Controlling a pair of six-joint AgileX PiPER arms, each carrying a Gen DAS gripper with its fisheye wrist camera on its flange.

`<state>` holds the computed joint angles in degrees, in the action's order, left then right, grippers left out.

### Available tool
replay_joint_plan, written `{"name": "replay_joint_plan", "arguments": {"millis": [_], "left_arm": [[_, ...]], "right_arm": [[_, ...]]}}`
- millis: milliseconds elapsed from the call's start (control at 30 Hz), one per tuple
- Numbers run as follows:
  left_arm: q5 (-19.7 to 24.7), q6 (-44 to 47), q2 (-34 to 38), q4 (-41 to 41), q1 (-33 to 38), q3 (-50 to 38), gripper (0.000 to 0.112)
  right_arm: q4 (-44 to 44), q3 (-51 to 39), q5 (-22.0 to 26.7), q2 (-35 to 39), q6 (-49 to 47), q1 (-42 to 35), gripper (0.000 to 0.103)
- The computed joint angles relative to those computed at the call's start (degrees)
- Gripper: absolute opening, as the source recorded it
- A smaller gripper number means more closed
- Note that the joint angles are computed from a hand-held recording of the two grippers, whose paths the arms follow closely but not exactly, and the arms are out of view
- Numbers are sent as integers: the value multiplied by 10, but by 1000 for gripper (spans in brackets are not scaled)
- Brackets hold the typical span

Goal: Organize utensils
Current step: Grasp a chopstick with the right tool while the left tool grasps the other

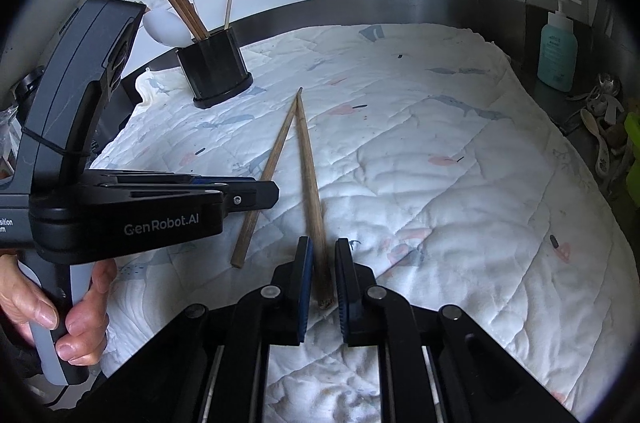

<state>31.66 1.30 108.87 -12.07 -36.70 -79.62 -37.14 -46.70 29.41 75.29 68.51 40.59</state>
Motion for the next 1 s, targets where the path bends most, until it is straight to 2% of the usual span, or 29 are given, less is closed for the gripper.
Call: {"name": "replay_joint_plan", "arguments": {"millis": [300,433,533,800,867,1000], "left_arm": [[-6,-4,-23,26,10,24,11],[-14,-28,-40,65,19,40,11],[-10,-8,-41,45,39,44,11],[17,149,-47,-161,102,60,11],[19,171,-54,-194,107,67,12],[25,186,-60,-222,99,69,14]], "right_arm": [[-20,-3,4,9,15,12,15],[-42,-9,11,19,30,19,16],[-58,-10,14,22,48,26,17],[-98,-14,49,29,82,55,16],[-104,-18,62,33,83,60,12],[-87,-13,44,25,77,46,11]]}}
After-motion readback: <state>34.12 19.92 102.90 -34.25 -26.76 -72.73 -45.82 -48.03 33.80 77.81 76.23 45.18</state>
